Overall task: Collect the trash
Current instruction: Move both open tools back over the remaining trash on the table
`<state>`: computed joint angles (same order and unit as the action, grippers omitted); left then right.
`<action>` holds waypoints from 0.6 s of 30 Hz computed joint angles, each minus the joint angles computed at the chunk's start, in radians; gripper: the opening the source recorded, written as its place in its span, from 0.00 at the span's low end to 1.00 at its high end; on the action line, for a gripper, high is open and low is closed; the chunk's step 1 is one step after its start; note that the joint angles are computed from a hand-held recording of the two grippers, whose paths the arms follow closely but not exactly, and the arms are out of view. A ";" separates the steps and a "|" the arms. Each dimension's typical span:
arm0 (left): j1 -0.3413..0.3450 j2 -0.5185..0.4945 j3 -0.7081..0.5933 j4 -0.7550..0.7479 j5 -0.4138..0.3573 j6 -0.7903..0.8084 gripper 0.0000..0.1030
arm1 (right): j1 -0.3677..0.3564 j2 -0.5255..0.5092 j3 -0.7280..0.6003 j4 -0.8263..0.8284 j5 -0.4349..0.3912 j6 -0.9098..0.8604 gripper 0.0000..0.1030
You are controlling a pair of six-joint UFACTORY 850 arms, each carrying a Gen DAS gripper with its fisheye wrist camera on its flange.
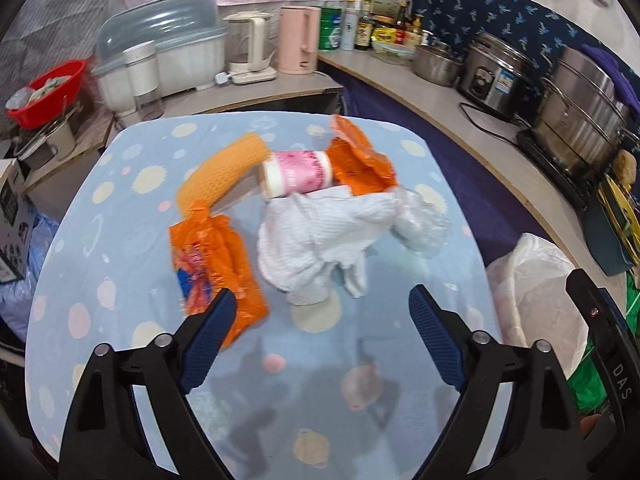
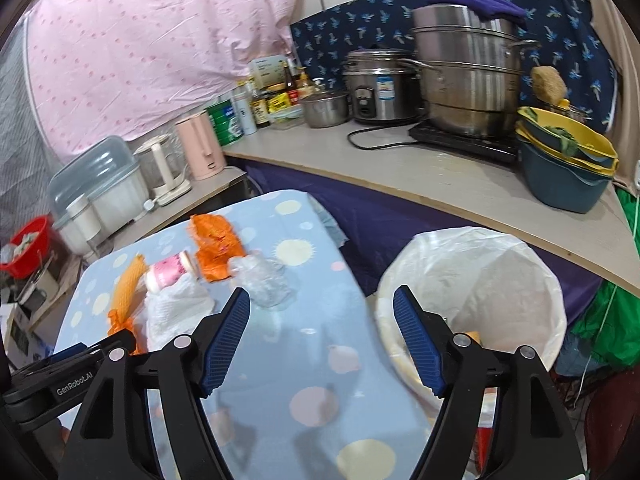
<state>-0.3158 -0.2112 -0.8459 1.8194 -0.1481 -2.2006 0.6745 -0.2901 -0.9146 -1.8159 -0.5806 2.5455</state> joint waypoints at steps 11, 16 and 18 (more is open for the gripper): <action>0.124 -0.050 0.023 -0.079 0.039 0.056 0.88 | 0.040 -0.116 -0.124 0.061 0.049 -0.106 0.71; 0.168 -0.092 0.010 -0.198 0.067 0.165 0.89 | 0.040 -0.161 -0.169 0.090 0.076 -0.149 0.71; 0.186 -0.112 0.002 -0.246 0.084 0.210 0.89 | 0.039 -0.182 -0.191 0.105 0.088 -0.168 0.71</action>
